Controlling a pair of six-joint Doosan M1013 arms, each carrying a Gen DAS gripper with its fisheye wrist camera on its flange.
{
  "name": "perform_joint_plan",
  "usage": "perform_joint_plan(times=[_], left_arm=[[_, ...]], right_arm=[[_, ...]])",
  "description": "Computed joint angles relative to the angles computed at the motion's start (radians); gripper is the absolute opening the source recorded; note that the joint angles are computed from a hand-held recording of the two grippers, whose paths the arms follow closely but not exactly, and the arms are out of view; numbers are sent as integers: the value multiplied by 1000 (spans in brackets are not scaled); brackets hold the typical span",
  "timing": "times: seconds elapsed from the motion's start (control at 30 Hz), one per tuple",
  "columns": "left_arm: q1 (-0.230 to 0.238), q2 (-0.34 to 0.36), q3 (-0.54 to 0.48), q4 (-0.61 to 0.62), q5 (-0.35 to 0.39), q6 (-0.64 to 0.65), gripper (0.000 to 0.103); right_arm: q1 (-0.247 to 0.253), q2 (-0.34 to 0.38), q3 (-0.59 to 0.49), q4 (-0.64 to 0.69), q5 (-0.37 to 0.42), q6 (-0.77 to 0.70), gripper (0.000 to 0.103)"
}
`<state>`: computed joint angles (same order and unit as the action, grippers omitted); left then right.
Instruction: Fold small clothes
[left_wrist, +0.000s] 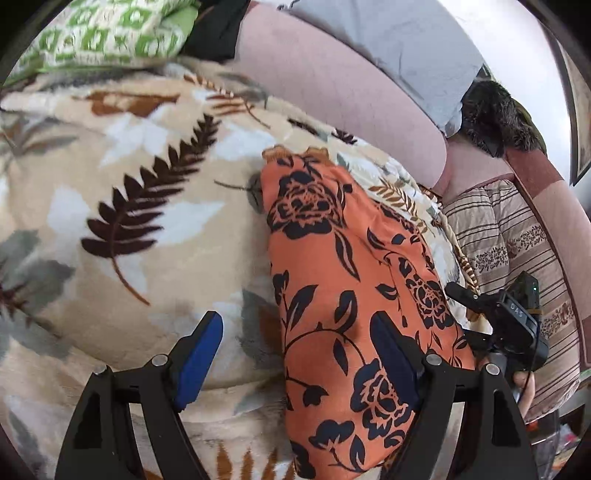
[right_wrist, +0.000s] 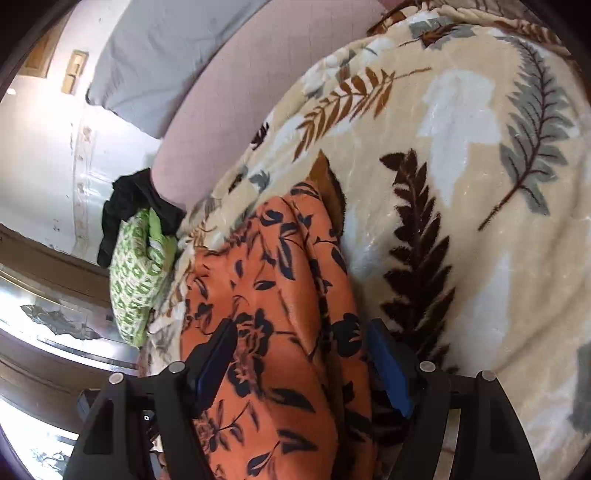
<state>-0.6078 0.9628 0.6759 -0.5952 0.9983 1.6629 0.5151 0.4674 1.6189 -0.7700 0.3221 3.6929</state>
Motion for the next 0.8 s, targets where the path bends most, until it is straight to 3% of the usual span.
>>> perform_joint_plan(times=[0.07, 0.2, 0.37, 0.47, 0.6, 0.8], left_arm=[[2, 14, -17, -41, 23, 4, 82], [4, 38, -47, -114, 44, -1, 82], [-5, 79, -106, -150, 97, -23, 82], [-13, 79, -103, -141, 84, -18, 82], [-16, 72, -84, -153, 61, 2, 82], [-20, 65, -66, -140, 40, 36, 82]], right_arm=[[-3, 6, -8, 47, 15, -58, 75], [-20, 7, 11, 115, -41, -107, 75], [-32, 8, 31, 161, -111, -137, 75], [-37, 8, 40, 194, -137, -159, 75], [-43, 12, 57, 63, -192, 5, 77], [-43, 23, 43, 81, -212, -27, 78]])
